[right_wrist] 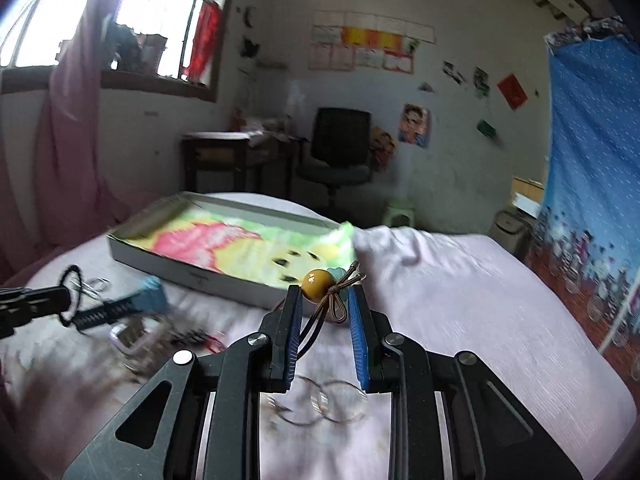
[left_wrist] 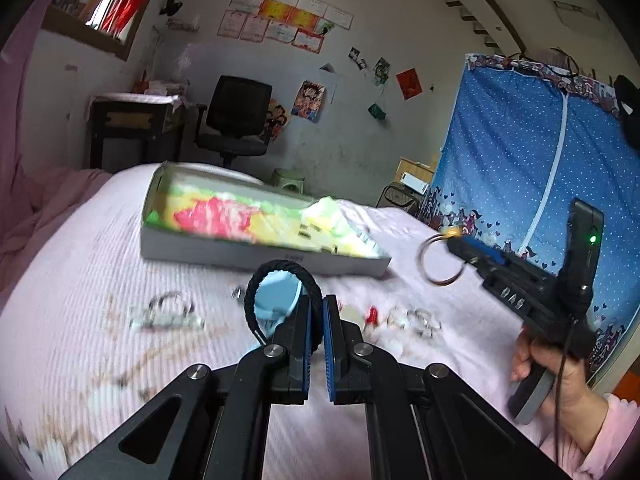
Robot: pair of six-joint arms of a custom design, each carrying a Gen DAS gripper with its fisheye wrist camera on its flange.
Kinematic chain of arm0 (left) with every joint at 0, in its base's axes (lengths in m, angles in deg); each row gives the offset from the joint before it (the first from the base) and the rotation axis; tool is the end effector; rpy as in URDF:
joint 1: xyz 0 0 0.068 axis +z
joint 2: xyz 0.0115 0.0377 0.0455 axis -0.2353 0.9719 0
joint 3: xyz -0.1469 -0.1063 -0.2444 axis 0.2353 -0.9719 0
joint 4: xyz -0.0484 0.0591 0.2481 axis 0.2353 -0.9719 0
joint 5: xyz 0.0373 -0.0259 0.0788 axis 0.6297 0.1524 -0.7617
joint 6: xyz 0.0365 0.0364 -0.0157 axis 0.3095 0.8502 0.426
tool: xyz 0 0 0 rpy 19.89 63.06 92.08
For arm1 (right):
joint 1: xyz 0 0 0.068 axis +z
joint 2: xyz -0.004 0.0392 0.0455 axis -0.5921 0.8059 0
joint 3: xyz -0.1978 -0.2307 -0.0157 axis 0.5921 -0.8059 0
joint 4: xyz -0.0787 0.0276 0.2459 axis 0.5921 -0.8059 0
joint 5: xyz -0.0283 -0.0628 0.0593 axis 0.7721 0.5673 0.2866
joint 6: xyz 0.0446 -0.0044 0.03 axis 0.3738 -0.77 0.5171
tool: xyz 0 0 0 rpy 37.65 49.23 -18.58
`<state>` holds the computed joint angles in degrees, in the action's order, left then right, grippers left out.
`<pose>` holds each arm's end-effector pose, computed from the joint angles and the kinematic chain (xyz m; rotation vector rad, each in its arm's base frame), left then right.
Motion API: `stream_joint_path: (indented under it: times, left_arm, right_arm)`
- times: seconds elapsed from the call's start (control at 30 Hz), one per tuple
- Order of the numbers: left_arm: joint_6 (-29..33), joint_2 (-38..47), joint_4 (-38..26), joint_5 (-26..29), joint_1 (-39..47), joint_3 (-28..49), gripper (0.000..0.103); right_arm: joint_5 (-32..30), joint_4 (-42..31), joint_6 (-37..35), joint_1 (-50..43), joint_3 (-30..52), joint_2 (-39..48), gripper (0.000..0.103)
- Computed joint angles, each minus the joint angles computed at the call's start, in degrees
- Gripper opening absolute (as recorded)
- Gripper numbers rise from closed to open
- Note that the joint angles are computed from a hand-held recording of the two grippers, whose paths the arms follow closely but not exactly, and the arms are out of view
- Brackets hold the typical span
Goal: Organize jewelry
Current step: 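Lift and carry hair tie with left tool while right tool carries keychain to tray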
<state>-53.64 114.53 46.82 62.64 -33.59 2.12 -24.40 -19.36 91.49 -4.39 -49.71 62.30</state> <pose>0.1922 -0.0788 0.2574 0.3122 2.0223 -0.5848 0.1871 0.0939 0.2763 -0.0129 1.9304 -0.0926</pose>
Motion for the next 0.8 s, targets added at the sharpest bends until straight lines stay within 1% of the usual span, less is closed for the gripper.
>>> stream_joint_path:
  times: [0.13, 0.23, 0.3, 0.4, 0.47, 0.57, 0.67, 0.8]
  left_arm:
    - [2.1, 3.1, 0.0, -1.0, -0.7, 4.7, 0.006]
    - [4.9, 7.9, -0.1, -1.9, -0.8, 9.8, 0.006]
    - [5.9, 11.3, -0.6, -2.4, -0.5, 13.3, 0.006]
    - [5.9, 17.3, -1.9, -1.0, 1.2, 18.8, 0.006]
    - [5.3, 21.4, -3.5, -0.3, 2.2, 22.3, 0.006]
    - [4.7, 27.4, -6.9, -1.0, 2.9, 27.8, 0.006]
    - [4.0, 32.2, -11.8, -1.0, 3.3, 33.4, 0.006]
    - [4.2, 37.2, -18.4, -2.1, 3.5, 39.2, 0.006]
  right_arm:
    - [-4.6, 5.8, -2.5, -0.8, 1.7, 5.5, 0.021]
    - [-7.8, 8.8, -3.6, -1.4, 3.8, 9.1, 0.021]
    - [-11.9, 11.0, -3.4, -3.5, 6.0, 12.4, 0.021]
    - [-18.7, 13.0, -0.5, -7.1, 9.9, 18.4, 0.021]
    - [-22.0, 14.2, 1.8, -9.1, 12.1, 22.8, 0.021]
    - [-25.9, 15.2, 4.5, -11.0, 15.4, 29.4, 0.021]
    - [-27.3, 15.7, 5.5, -11.4, 17.5, 34.1, 0.021]
    - [-28.6, 13.4, 6.6, -12.3, 20.3, 38.4, 0.021]
